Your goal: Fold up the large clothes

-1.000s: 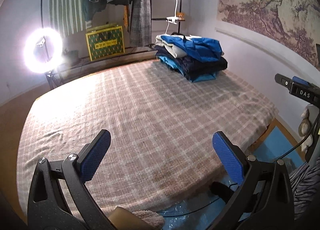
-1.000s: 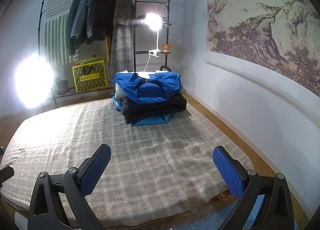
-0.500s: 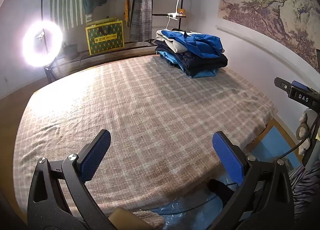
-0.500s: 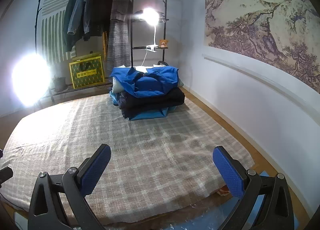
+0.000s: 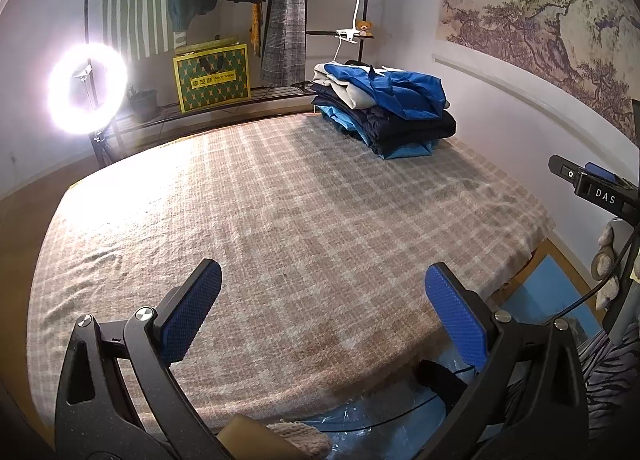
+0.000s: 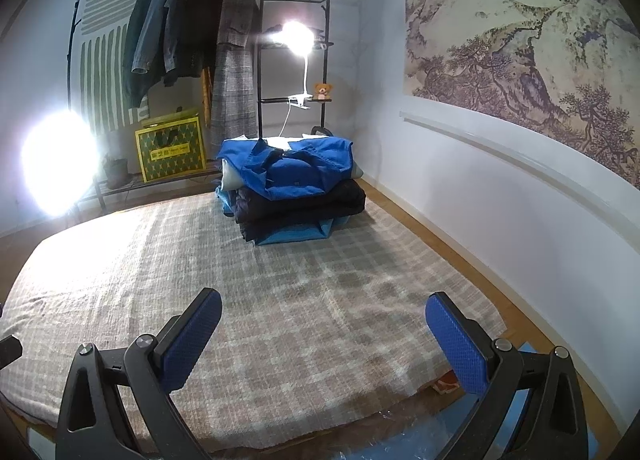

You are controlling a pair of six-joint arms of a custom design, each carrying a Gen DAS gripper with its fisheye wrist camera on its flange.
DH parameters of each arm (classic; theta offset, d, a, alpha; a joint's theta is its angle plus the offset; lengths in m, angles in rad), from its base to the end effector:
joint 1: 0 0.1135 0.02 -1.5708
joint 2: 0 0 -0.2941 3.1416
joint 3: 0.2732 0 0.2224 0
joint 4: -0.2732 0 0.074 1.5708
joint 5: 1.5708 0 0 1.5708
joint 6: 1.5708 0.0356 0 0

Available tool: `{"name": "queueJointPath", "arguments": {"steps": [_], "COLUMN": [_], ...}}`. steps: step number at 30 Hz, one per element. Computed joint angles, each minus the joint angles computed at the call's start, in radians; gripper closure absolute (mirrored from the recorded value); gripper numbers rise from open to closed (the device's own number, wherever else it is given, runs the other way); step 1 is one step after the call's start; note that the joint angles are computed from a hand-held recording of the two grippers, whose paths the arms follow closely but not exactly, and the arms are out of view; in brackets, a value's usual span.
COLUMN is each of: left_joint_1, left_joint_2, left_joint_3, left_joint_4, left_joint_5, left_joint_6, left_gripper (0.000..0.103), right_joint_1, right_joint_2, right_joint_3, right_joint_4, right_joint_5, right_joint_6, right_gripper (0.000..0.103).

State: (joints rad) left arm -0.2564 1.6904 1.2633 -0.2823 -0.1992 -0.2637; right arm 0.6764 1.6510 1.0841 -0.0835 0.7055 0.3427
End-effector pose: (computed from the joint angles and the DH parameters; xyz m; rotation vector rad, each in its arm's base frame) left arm 0.3476 -0.0838 0.3005 -0.1121 2.2610 -0.0488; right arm 0.2772 0.1929 0.2811 0.0281 2.0535 -0.1608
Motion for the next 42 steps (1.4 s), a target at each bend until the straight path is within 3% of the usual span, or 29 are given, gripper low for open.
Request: {"name": "queueJointPath", "arguments": {"steps": [42], "left_joint_1": [-0.004], "left_joint_2": [-0.002], "left_joint_3": [-0.004], "left_joint_4": [0.004], "left_joint_5": [-0.005], "left_joint_6": [0.0], "left_gripper": [0.0], "right_joint_1": [0.006], "right_joint_2": [-0.004], "right_joint_3": [-0.011], "right_joint_4": [0.006], "right_joint_5": [0.008], "right_joint_6": [-0.006], "right_gripper": [0.0]}}
